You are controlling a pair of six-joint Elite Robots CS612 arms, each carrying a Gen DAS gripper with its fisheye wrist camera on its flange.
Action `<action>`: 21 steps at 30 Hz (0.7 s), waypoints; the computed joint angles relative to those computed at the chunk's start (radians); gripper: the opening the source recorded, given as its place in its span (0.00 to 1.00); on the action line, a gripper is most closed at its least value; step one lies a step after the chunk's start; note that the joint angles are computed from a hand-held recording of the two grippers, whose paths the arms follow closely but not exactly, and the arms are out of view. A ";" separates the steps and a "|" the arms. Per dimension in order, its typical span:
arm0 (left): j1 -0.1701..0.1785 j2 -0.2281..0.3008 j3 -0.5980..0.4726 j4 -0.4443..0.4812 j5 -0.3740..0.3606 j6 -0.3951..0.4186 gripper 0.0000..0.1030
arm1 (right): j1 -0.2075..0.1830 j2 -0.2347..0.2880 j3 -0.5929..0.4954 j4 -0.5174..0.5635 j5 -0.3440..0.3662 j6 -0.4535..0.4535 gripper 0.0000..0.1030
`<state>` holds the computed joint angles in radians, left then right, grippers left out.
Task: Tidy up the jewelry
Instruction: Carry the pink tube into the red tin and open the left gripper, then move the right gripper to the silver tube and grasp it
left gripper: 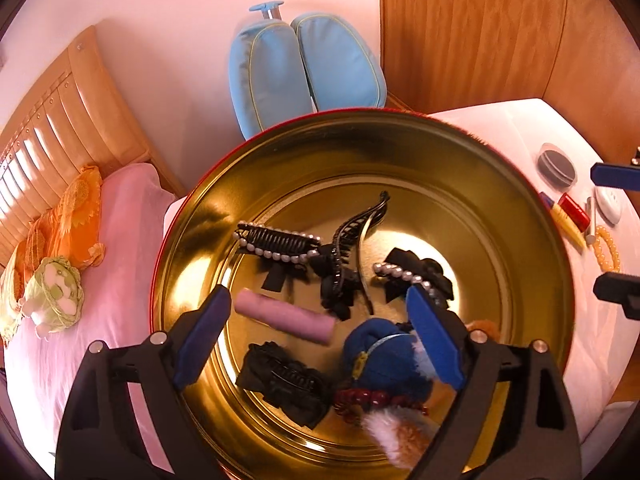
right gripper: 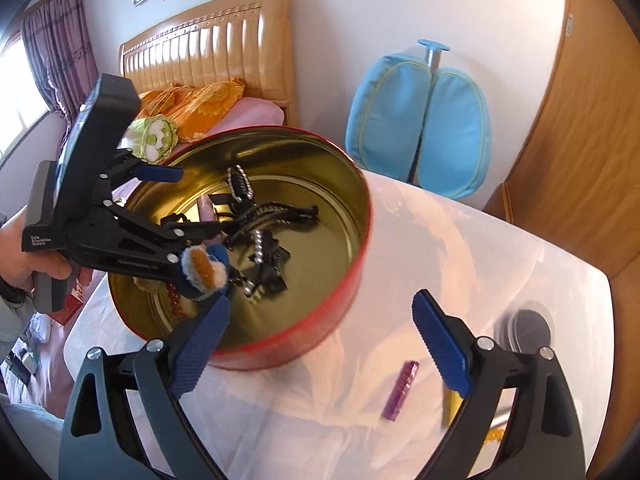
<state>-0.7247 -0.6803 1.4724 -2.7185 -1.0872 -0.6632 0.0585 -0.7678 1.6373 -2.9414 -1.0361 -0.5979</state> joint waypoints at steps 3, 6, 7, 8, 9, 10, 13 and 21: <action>-0.015 0.000 -0.007 -0.039 0.010 0.020 0.92 | -0.020 -0.002 0.012 -0.014 -0.004 0.019 0.91; -0.029 0.010 -0.035 -0.064 0.005 0.060 0.92 | -0.044 0.000 0.020 -0.025 -0.022 0.051 0.91; -0.033 0.016 -0.049 -0.069 0.000 0.074 0.92 | -0.052 0.001 0.023 -0.028 -0.030 0.065 0.91; -0.039 0.023 -0.065 -0.068 0.000 0.085 0.92 | -0.061 0.002 0.026 -0.031 -0.039 0.081 0.91; -0.045 0.031 -0.084 -0.066 0.004 0.098 0.92 | -0.069 0.003 0.028 -0.029 -0.046 0.093 0.91; -0.051 0.040 -0.103 -0.069 0.006 0.114 0.92 | -0.078 0.004 0.030 -0.026 -0.054 0.106 0.91; -0.063 0.067 -0.156 -0.090 -0.025 0.156 0.92 | -0.103 0.007 0.041 -0.028 -0.087 0.123 0.91; -0.091 0.130 -0.277 -0.091 -0.096 0.225 0.92 | -0.150 0.023 0.042 -0.002 -0.129 0.114 0.91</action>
<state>-0.8162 -0.5504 1.1954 -2.8091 -1.1836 -0.4387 -0.0912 -0.7444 1.6790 -2.9430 -1.1652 -0.4839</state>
